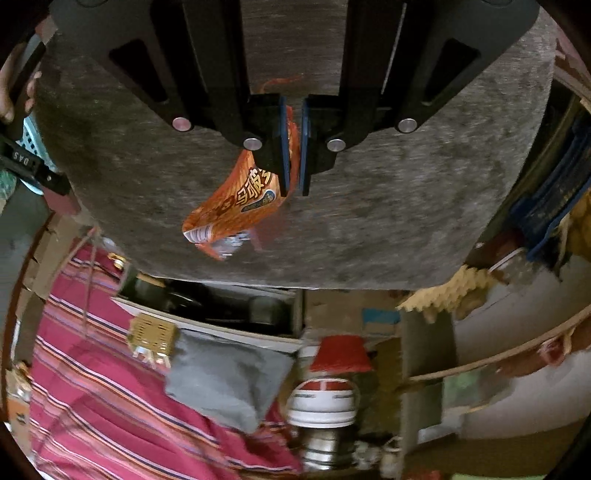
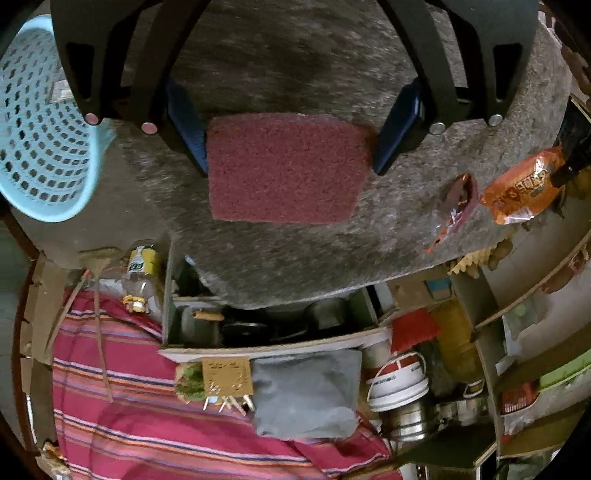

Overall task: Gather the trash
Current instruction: 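Carry the orange bag and maroon pad over the light blue basket, then open both grippers over the basket to drop the bag and pad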

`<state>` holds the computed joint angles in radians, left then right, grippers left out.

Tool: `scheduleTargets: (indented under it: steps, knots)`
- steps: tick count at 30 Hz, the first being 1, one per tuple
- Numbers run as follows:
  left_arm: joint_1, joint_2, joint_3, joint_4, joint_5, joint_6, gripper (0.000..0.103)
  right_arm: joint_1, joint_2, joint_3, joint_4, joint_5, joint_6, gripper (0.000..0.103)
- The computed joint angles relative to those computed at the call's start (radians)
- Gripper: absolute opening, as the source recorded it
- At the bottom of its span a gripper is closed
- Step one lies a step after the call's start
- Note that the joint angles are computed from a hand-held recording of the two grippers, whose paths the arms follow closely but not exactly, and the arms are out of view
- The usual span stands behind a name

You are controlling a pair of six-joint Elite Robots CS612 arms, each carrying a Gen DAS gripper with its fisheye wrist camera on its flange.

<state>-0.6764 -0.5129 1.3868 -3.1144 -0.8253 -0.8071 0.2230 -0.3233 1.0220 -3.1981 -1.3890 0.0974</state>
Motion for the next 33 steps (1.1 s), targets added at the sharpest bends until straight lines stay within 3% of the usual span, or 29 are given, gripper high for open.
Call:
scheduleTargets:
  steps: [6, 17, 27, 33]
  knots:
    - [-0.014, 0.055, -0.111, 0.013, -0.044, 0.083, 0.004, -0.02, -0.022, 0.043, -0.033, -0.034, -0.024, 0.085]
    - [-0.039, 0.175, -0.364, 0.084, -0.154, 0.226, 0.004, -0.096, -0.059, 0.129, -0.066, -0.108, -0.02, 0.085]
    - [-0.066, 0.321, -0.69, 0.218, -0.223, 0.324, 0.004, -0.158, -0.086, 0.2, -0.127, -0.169, 0.004, 0.085]
    - [-0.088, 0.458, -0.982, 0.351, -0.284, 0.382, 0.004, -0.179, -0.09, 0.216, -0.127, -0.209, -0.002, 0.085]
